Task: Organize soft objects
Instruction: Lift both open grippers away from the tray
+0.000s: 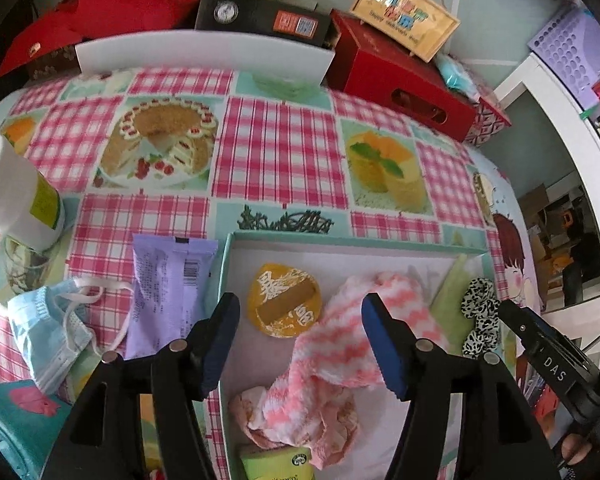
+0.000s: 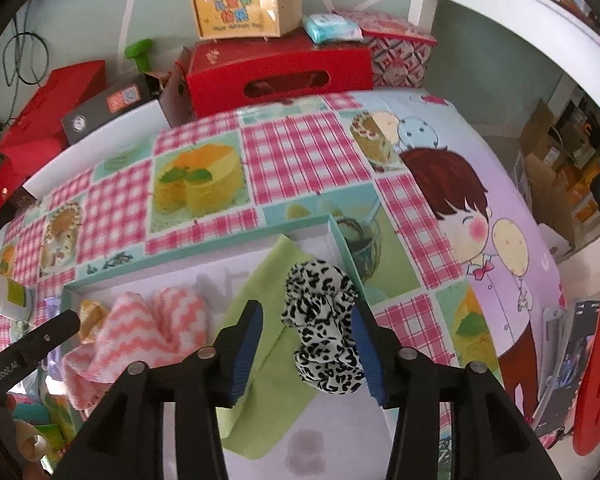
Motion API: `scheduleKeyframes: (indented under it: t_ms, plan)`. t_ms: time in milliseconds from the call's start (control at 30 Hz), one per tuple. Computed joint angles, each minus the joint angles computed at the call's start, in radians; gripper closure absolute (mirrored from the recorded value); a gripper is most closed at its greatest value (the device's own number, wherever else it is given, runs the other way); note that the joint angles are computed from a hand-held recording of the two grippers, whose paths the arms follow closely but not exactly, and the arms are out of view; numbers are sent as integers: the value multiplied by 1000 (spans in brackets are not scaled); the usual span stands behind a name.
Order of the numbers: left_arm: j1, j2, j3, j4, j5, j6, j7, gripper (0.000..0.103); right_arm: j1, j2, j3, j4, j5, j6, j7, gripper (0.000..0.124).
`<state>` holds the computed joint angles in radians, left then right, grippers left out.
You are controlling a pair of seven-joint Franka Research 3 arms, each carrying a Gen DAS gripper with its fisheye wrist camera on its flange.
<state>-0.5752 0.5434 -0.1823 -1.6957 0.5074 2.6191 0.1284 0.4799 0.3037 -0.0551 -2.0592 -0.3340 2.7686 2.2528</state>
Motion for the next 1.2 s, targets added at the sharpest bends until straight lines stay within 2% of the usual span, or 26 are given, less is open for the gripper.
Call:
scheduleKeyframes:
  t_ms: [333, 433, 500, 567, 633, 767, 833, 900, 1200]
  plan:
    - [-6, -17, 4, -12, 13, -16, -28, 38, 13, -9, -4, 2, -49, -9, 25, 73]
    - [-8, -20, 8, -16, 23, -24, -43, 38, 12, -5, -2, 7, -52, -16, 27, 60]
    - [-6, -21, 8, -19, 26, -27, -48, 38, 12, -2, -1, 10, -56, -19, 26, 60]
    - [-5, -20, 7, -18, 26, -37, -53, 34, 13, -1, 0, 13, -59, -23, 23, 58]
    - [-8, -21, 11, -20, 33, -44, -69, 20, 16, 3, -1, 18, -67, -29, 21, 53]
    - [-14, -30, 23, -32, 59, -45, -114, 17, 16, 7, -1, 23, -71, -29, 15, 43]
    - [-18, -34, 28, -37, 77, -51, -139, 11, 23, 11, -6, 28, -86, -34, 19, 30]
    - [-20, -37, 30, -40, 91, -60, -158, 10, 32, 15, -14, 33, -109, -36, 31, 21]
    - [-4, -46, 16, -52, 103, -73, -180, 10, 36, 17, -17, 37, -152, -38, 53, 21]
